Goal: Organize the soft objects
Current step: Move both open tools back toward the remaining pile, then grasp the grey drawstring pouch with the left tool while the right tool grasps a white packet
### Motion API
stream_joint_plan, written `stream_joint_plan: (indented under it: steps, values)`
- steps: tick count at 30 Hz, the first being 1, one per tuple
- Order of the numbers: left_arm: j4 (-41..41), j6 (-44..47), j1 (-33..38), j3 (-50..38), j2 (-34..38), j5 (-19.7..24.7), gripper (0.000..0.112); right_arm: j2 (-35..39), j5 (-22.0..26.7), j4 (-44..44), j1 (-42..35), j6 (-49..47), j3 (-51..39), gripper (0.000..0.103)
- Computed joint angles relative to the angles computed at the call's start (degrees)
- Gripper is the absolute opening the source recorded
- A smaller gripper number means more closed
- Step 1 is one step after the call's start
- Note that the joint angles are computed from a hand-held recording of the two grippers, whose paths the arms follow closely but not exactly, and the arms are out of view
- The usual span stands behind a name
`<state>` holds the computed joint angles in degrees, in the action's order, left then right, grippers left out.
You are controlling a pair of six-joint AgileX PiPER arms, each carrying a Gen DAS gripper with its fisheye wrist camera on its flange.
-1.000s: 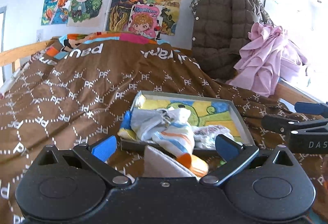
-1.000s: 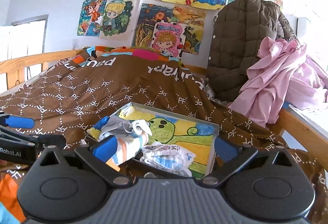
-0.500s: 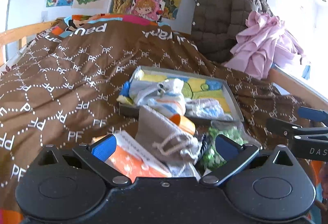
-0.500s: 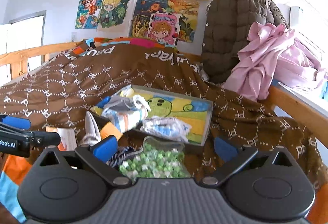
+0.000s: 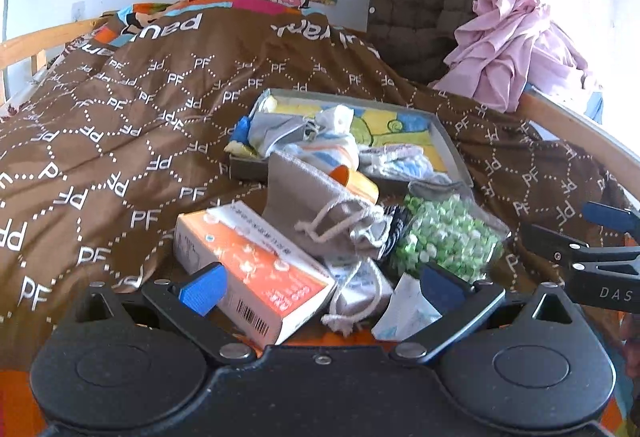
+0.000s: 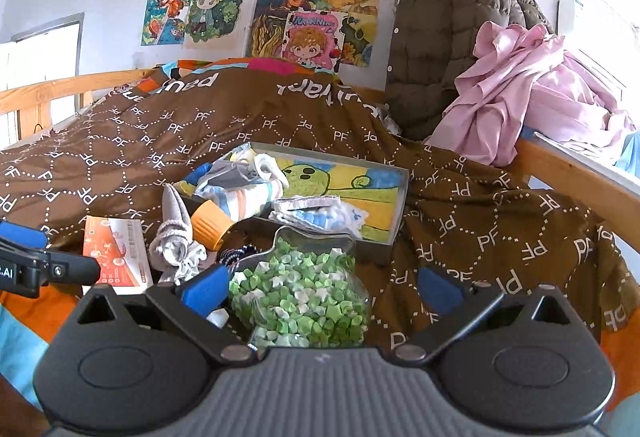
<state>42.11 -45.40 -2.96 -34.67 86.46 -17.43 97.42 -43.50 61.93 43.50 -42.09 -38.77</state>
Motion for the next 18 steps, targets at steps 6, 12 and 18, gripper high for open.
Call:
stream_joint_plan:
  steps: [6, 12, 18]
  values:
    - [1.5, -1.5, 0.45, 0.99, 0.22, 0.89, 0.102, 0.6, 0.86, -4.63, -0.83, 5.08, 1.59, 0.103]
    - [12.14, -9.37, 2.01, 1.82, 0.67, 0.45, 0.102, 2.09, 4.03, -11.74, -2.3, 11.26, 2.02, 0.103]
    - [24.73, -20.82, 3.54, 1.06, 1.39, 0.19, 0.102, 4.12, 8.64, -19.78, -3.7, 15.99, 1.28, 0.103]
